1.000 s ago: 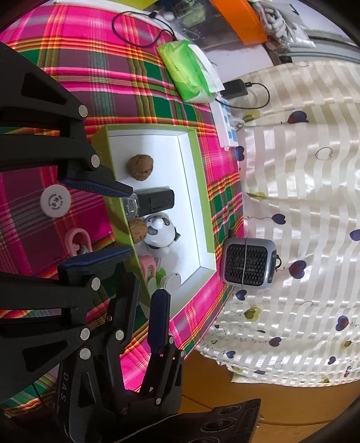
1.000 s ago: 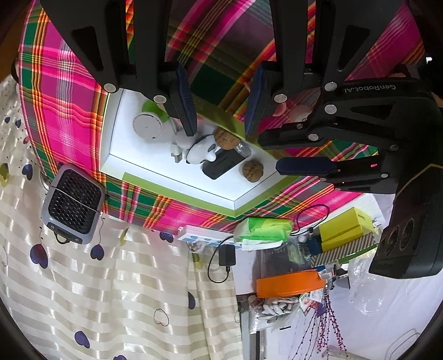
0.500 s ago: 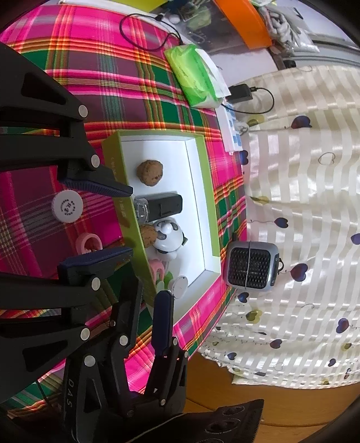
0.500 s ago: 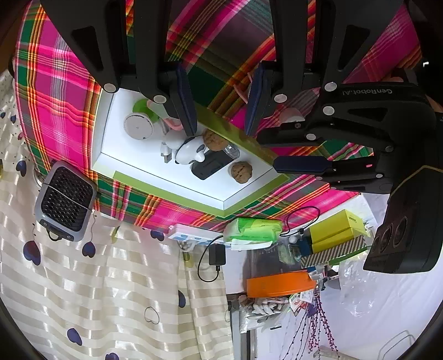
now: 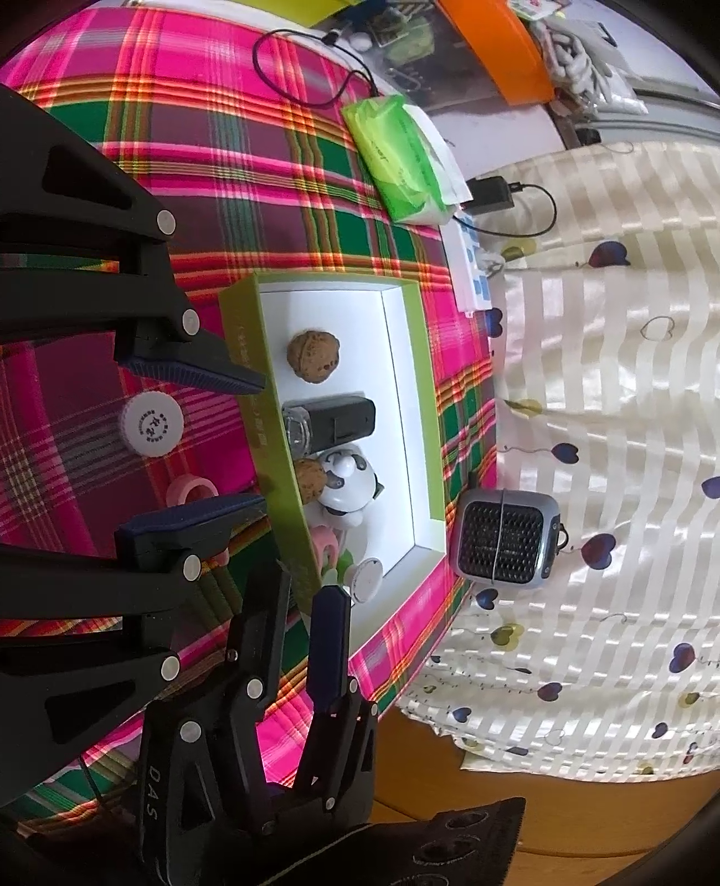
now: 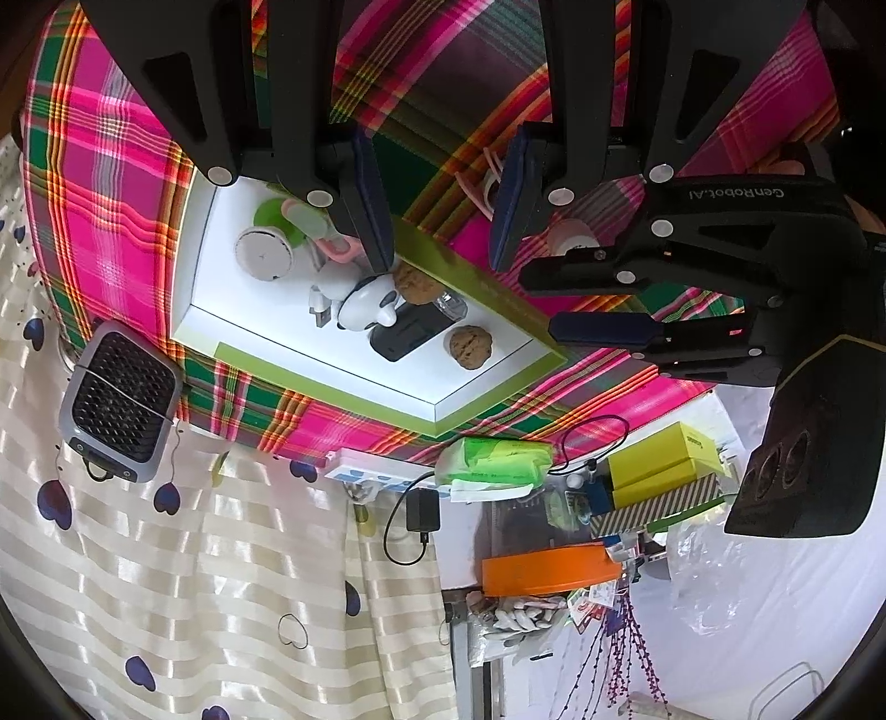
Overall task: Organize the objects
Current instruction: 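Move left gripper to white round jar while right gripper moves to pink clip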
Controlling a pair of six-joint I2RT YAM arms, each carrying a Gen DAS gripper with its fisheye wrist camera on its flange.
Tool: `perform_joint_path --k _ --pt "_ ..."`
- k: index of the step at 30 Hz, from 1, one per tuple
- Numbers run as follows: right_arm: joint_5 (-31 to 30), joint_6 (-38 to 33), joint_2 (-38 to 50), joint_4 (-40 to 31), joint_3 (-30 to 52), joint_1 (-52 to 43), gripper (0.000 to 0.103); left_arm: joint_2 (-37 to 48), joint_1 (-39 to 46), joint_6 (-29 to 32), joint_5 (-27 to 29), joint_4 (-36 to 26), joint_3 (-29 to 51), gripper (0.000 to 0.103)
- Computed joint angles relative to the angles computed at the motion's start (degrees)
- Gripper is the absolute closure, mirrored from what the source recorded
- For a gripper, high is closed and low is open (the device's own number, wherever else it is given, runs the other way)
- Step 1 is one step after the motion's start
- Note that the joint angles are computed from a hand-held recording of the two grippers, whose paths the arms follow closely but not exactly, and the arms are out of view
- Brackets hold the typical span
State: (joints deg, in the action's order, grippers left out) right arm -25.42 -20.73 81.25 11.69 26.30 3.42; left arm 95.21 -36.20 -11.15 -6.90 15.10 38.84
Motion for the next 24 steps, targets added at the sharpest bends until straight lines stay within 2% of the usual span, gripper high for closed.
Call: perform_joint_path --k 24 --pt "-0.17 -6.63 4.66 -5.49 2.18 2.24 0.066 -0.23 0.02 1.91 0.67 -1.47 -1.53 0.067"
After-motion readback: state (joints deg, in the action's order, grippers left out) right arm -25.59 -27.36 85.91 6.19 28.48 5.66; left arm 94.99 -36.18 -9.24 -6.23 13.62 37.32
